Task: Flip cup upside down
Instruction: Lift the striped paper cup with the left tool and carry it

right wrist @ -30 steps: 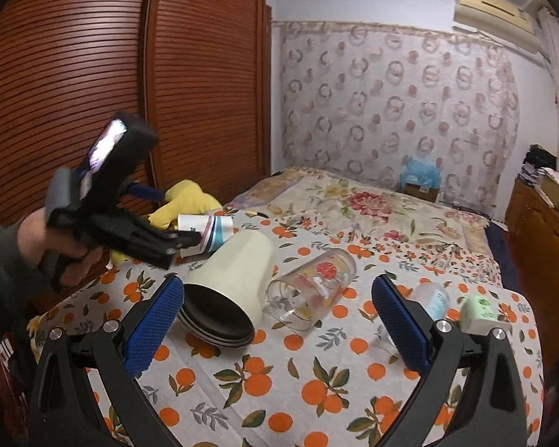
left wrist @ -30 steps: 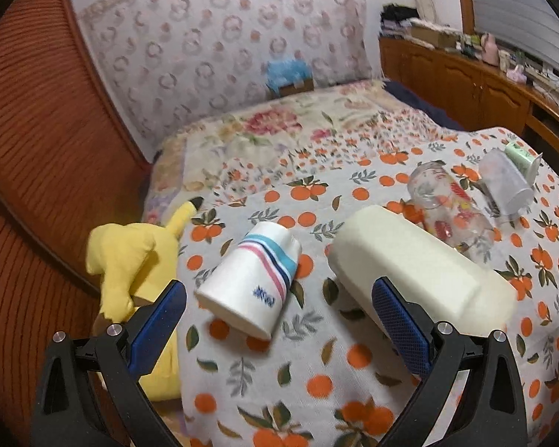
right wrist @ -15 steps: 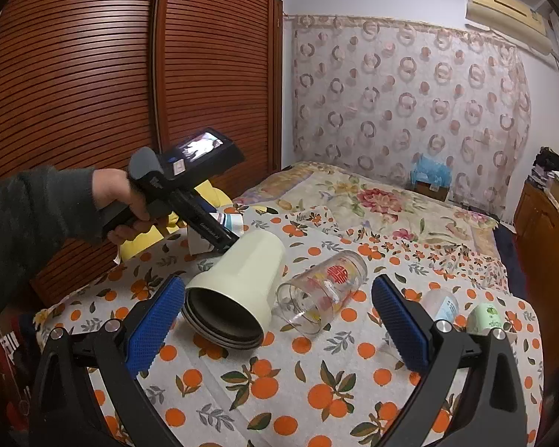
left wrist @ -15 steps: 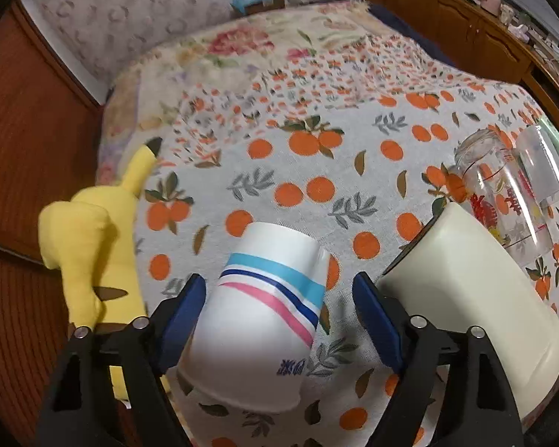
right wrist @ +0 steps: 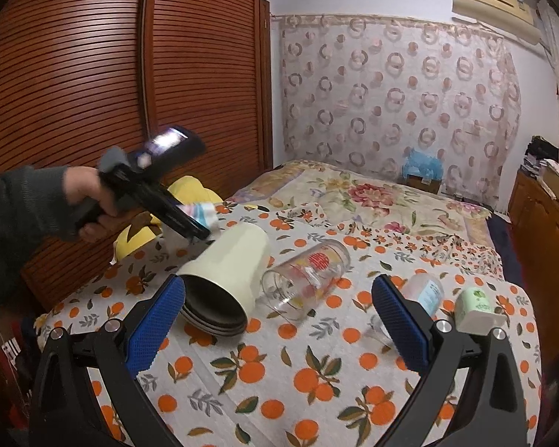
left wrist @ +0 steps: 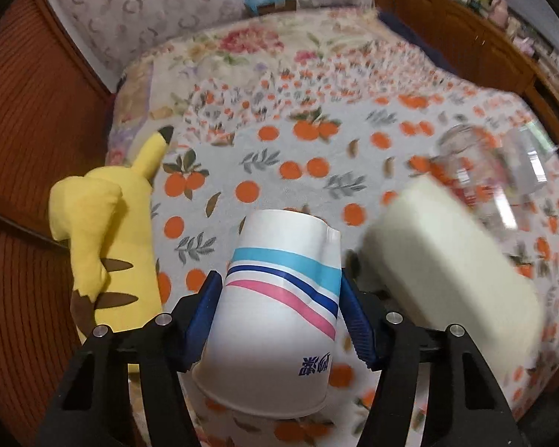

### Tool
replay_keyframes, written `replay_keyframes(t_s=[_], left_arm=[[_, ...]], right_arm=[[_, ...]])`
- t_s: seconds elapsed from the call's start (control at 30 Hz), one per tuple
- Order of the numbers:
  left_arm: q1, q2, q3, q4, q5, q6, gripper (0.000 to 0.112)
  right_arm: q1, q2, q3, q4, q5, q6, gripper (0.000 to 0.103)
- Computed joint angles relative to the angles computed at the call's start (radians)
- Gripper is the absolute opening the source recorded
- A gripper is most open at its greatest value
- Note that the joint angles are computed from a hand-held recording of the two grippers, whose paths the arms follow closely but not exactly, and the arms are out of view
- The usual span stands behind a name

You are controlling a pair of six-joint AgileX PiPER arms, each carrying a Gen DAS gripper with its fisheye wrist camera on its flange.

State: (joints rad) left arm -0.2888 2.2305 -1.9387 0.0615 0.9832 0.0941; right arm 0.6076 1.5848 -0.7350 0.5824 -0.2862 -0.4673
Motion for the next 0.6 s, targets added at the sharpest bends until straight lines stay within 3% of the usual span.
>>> replay_keyframes(t_s=[0.13, 0.3, 0.53, 0.6], left_arm=[[-0.061, -0.209, 0.226, -0.032, -0.111, -0.018, 0.06], [-0.194, -0.329, 0.353, -0.067, -0.19, -0.083, 0.06], [-0.408, -0.276, 0.383, -0.141, -0.328, -0.221, 0.061], [-0.443, -0.234, 0.361, -0.135, -0.35, -0.271, 0.061]], right_arm=[[-0.021, -0.079, 0.075, 0.019, -0.006, -0.011, 0.101], [-0.043, -0.22, 0.2, 0.098, -0.015, -0.092, 0.101], [-0.153, -0.408, 0.367, 0.089, 0.03, -0.103, 0.101], [-0.218, -0.457, 0.413, -0.019, 0.061, -0.016, 0.101]])
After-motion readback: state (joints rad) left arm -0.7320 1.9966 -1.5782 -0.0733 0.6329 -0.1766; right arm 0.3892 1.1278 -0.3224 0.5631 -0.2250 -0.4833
